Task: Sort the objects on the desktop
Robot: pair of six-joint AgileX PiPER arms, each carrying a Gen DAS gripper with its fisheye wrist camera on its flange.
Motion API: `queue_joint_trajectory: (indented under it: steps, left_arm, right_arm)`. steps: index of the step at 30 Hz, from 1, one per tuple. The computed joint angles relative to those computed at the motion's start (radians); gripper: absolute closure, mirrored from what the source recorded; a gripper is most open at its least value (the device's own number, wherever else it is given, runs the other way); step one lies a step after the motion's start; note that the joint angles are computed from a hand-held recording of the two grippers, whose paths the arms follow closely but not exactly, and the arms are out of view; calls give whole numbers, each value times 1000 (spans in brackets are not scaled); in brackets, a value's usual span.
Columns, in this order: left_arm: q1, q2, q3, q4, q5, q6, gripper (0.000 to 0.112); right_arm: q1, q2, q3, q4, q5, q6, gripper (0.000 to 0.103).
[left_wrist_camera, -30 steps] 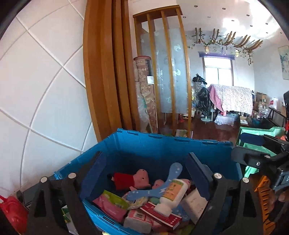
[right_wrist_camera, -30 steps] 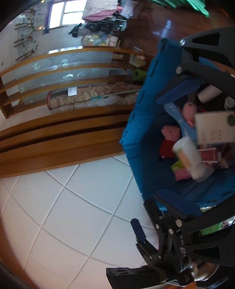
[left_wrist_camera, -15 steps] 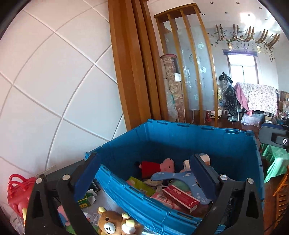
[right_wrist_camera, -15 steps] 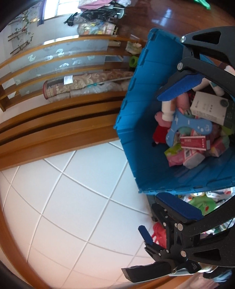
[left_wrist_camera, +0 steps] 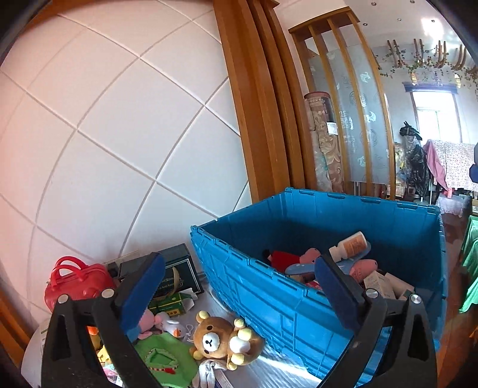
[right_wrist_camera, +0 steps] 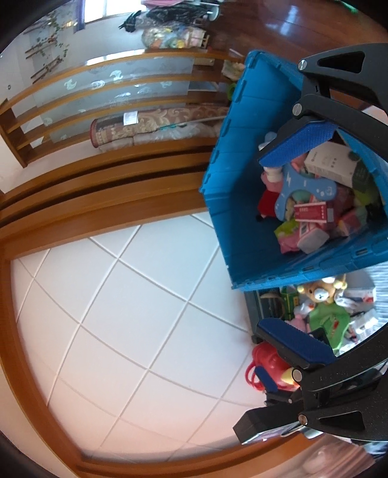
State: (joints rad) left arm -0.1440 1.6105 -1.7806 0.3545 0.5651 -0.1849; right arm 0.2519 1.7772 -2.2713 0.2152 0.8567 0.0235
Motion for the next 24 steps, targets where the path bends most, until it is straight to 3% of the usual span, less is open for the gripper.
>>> queue_joint_trajectory:
  steps: [3, 6, 9, 13, 19, 24]
  left_arm:
    - [25, -127, 174, -31, -58, 31, 10]
    - [70, -265, 331, -136, -80, 140, 10]
    - [137, -394, 447, -276, -33, 277, 10]
    - [248, -565, 594, -420, 14, 427, 10]
    - [461, -738, 682, -710, 132, 692, 10]
    - [574, -821, 715, -783, 212, 740, 10]
  right_arm:
    - [81, -162, 214, -150, -88, 112, 1]
    - [226, -308, 404, -450, -132, 362, 0]
    - [422, -405, 553, -749, -80, 655, 0]
    - [736, -430, 681, -1120, 155, 954, 0]
    - [972, -453, 804, -1244, 345, 1156, 0]
    - [1030, -480, 850, -1256, 341, 1169, 0]
